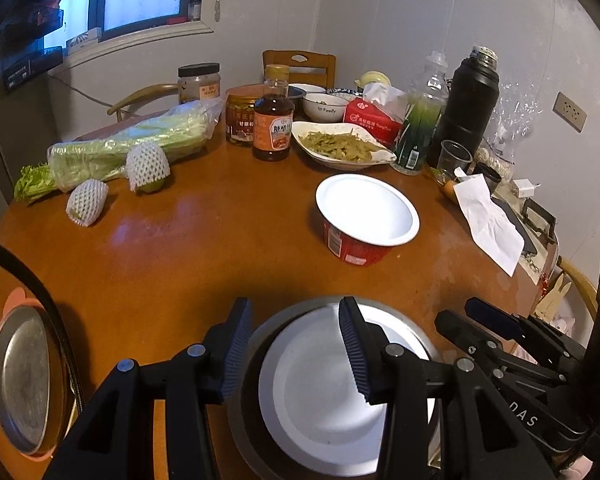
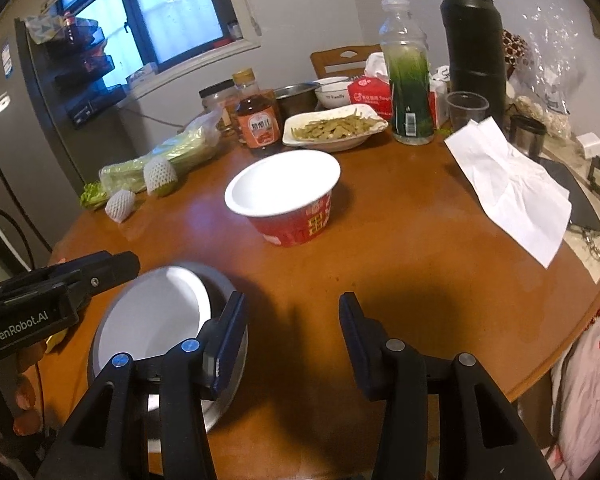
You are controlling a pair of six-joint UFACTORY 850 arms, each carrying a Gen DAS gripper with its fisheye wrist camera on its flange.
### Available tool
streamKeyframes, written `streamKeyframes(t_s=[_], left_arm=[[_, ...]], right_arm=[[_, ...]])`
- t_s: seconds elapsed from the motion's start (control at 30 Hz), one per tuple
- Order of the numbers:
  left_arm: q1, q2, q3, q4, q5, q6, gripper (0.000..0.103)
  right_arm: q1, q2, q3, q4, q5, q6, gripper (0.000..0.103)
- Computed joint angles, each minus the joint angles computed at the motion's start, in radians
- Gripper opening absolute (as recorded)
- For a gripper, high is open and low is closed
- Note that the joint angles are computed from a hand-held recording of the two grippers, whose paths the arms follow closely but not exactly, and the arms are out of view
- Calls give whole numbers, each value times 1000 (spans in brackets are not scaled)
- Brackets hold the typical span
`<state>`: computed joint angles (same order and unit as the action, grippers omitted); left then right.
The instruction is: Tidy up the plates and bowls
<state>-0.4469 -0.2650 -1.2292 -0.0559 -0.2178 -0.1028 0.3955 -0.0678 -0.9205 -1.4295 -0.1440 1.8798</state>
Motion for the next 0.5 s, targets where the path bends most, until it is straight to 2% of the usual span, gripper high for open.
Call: streamKeyframes(t_s=[0.3, 0.5], left_arm=[[-1, -53, -80, 60, -21, -49, 45], [6, -105, -153, -1, -52, 17, 45]], right_arm=[[-19, -32, -57, 19, 22, -59, 49], [-39, -66, -102, 50, 35, -98, 49]])
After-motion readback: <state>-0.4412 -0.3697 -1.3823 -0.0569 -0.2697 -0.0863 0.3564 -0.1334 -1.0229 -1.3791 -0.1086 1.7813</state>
